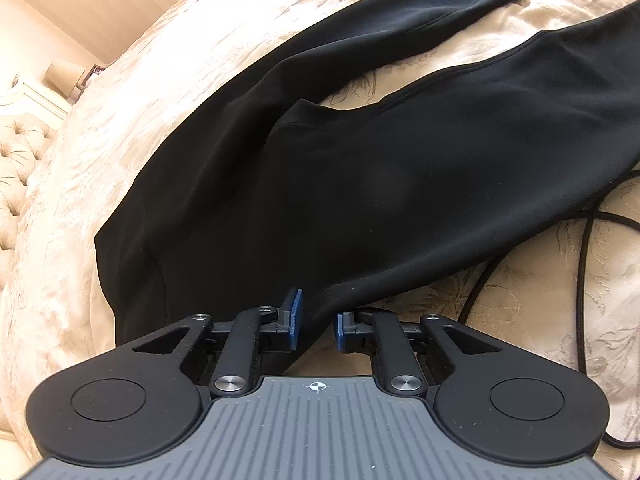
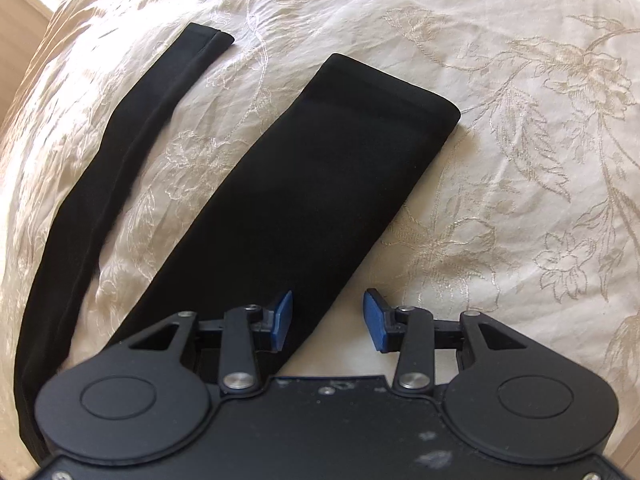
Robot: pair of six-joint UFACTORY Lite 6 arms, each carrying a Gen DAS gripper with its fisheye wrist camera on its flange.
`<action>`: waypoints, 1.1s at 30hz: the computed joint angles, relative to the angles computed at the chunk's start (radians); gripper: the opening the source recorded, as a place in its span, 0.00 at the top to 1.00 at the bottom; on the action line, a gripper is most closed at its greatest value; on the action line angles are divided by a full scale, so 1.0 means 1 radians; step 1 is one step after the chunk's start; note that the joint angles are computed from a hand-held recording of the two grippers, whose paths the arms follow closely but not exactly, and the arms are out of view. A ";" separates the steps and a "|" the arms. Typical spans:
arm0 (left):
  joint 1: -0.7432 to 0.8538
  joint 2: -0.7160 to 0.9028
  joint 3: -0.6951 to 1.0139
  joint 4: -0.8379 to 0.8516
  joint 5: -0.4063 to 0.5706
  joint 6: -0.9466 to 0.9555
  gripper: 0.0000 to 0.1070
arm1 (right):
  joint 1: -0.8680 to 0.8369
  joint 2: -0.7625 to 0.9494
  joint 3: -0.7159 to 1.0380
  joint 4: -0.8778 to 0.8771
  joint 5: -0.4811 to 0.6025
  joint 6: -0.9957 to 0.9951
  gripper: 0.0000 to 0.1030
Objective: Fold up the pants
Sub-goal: 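Move the open right gripper to the cuff of one trouser leg, then close the right gripper on the trouser leg cuff, then lift the cuff with the right gripper, lay it on the other cuff, open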
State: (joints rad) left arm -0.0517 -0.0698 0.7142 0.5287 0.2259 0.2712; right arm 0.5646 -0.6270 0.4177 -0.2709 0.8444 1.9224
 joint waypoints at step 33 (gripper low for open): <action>0.139 0.096 0.470 -0.705 0.343 0.602 0.93 | -0.074 0.099 0.385 -0.102 0.176 -0.162 0.96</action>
State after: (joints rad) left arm 0.0878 0.0259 1.1845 -0.1762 0.5694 0.8734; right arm 0.4910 -0.5282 0.8031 -0.3725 1.0199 1.7606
